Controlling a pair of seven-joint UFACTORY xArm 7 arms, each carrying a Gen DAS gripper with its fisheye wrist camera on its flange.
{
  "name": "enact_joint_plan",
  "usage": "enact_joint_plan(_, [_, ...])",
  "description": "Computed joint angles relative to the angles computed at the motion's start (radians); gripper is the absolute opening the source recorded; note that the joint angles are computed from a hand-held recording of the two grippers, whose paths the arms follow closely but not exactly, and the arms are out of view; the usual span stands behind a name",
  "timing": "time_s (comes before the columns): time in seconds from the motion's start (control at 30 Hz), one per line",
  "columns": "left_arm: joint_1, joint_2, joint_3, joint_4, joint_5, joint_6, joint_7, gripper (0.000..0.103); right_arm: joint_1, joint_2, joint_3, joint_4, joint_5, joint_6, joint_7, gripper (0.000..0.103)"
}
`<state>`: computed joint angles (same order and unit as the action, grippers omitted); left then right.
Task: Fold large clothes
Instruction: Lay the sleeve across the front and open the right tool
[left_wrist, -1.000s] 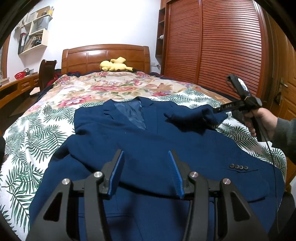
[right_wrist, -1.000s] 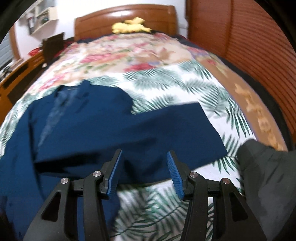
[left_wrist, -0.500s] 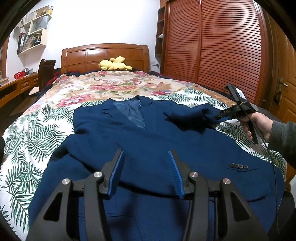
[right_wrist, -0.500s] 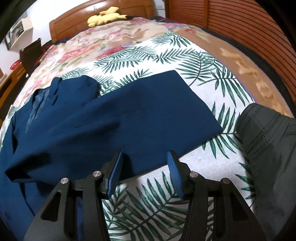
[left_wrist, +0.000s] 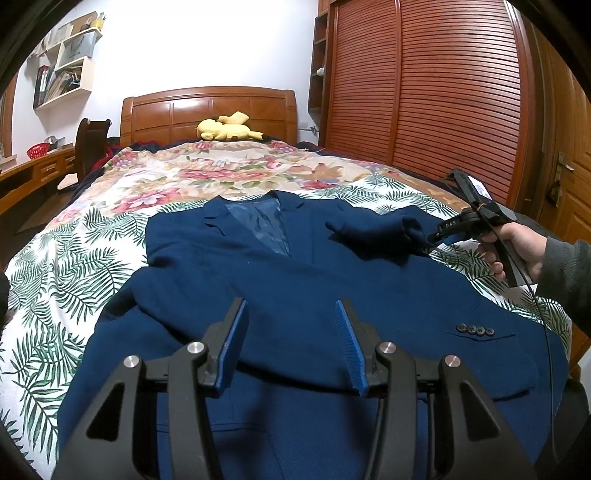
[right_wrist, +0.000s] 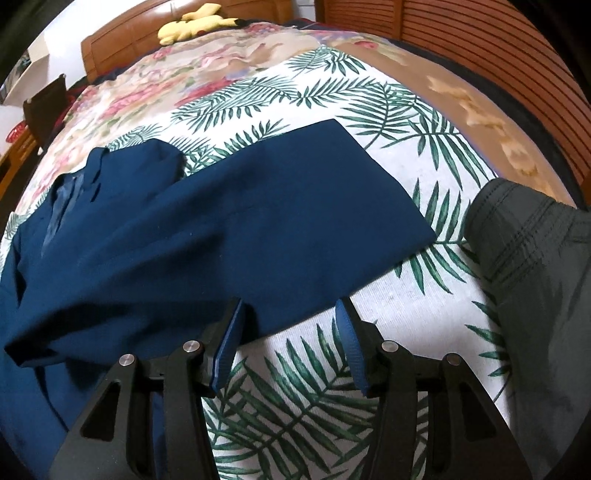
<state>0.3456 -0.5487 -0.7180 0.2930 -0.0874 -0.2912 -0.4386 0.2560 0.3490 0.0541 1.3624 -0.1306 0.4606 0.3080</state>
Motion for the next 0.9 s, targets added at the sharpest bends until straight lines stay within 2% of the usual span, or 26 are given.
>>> enact_joint_plan(0.17, [0.001, -0.003, -0.006, -0.004, -0.003, -0.009, 0.001, 0.047, -0.007, 0.024, 0.005, 0.015, 0.018, -0.040, -0.005, 0.053])
enact_joint_plan(0.23, [-0.001, -0.016, -0.009, -0.007, -0.006, -0.003, 0.001, 0.047, 0.002, 0.045, -0.002, 0.042, 0.007, -0.037, -0.008, 0.047])
enact_joint_plan(0.37, [-0.014, -0.040, -0.001, -0.010, 0.008, 0.021, -0.006, 0.047, 0.009, 0.076, -0.001, 0.087, -0.010, -0.037, -0.048, 0.005])
enact_joint_plan(0.4, [-0.021, -0.040, 0.010, -0.009, 0.016, 0.025, -0.007, 0.047, 0.019, 0.080, -0.009, 0.096, -0.025, -0.031, -0.052, 0.002])
enact_joint_plan(0.43, [-0.033, -0.046, 0.022, -0.011, 0.022, 0.033, -0.009, 0.047, 0.040, 0.073, -0.027, 0.091, -0.060, -0.044, -0.042, 0.002])
enact_joint_plan(0.5, [-0.038, -0.060, 0.027, -0.013, 0.031, 0.043, -0.022, 0.047, 0.020, 0.042, 0.007, 0.055, -0.033, -0.102, -0.083, 0.000])
enact_joint_plan(0.8, [-0.112, -0.174, 0.097, -0.038, 0.111, 0.142, -0.097, 0.047, 0.081, -0.149, 0.019, -0.087, -0.106, -0.240, -0.108, 0.000])
enact_joint_plan(0.9, [-0.147, -0.236, 0.128, -0.053, 0.145, 0.183, -0.122, 0.047, 0.071, -0.214, 0.063, -0.129, -0.058, -0.262, -0.161, 0.000])
